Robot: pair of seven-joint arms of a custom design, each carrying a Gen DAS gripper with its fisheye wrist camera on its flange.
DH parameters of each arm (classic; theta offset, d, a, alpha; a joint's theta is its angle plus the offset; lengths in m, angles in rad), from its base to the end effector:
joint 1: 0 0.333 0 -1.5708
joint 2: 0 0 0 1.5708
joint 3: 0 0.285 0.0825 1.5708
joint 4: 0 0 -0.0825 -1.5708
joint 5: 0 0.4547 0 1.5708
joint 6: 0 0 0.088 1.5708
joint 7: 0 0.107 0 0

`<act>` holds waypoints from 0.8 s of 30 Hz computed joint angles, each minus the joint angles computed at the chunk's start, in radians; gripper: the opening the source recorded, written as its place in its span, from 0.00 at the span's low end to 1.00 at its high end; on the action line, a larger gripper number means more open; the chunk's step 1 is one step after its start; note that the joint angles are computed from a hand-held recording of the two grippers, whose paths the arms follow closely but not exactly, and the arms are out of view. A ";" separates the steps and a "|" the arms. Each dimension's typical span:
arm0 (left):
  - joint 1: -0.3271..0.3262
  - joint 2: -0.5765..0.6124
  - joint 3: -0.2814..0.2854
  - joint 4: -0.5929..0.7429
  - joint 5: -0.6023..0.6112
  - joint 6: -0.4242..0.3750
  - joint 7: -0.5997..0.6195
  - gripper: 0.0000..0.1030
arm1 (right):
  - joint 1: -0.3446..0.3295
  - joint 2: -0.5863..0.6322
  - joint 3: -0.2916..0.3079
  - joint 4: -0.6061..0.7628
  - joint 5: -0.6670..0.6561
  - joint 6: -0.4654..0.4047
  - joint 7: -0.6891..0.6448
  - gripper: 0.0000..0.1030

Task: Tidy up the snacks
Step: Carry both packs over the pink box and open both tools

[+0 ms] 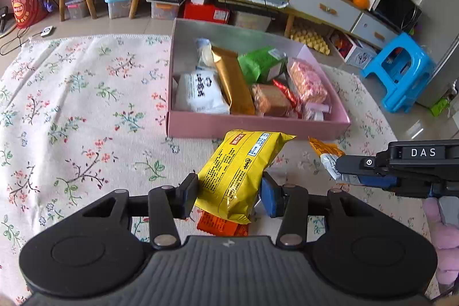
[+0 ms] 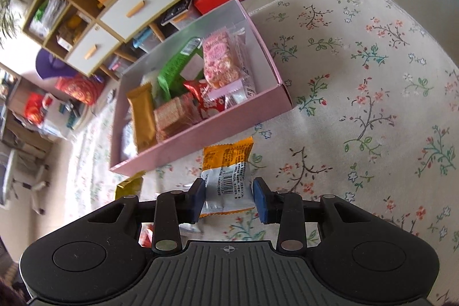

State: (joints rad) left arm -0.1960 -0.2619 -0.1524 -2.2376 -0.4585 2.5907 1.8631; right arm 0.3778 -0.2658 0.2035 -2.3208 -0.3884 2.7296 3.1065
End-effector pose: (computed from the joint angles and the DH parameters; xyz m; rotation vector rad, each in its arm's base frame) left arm 0.5560 -0.1962 0.4864 -1.6257 2.2777 -0.9514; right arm 0.4760 0.3329 0.4560 -1.0891 2.1656 -0.1690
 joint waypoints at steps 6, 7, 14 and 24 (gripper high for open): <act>0.008 -0.008 -0.010 0.000 0.030 0.024 -0.037 0.41 | -0.011 0.004 0.007 0.011 -0.025 0.034 0.045 0.34; 0.012 -0.002 -0.014 0.007 0.046 0.029 -0.050 0.41 | -0.011 0.009 0.004 0.016 -0.022 0.040 0.045 0.34; 0.034 0.081 -0.033 0.100 0.164 0.059 -0.112 0.41 | -0.016 0.081 -0.025 0.095 -0.006 0.057 -0.008 0.34; 0.042 0.278 -0.034 0.282 0.225 0.127 -0.220 0.41 | -0.020 0.270 -0.077 0.307 0.034 0.099 -0.160 0.34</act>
State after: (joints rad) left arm -0.1540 0.0165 -0.1862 -1.9555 -0.2337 2.7180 1.6429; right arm 0.3582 0.0044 0.1269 -2.0141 -0.3545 2.8284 2.9469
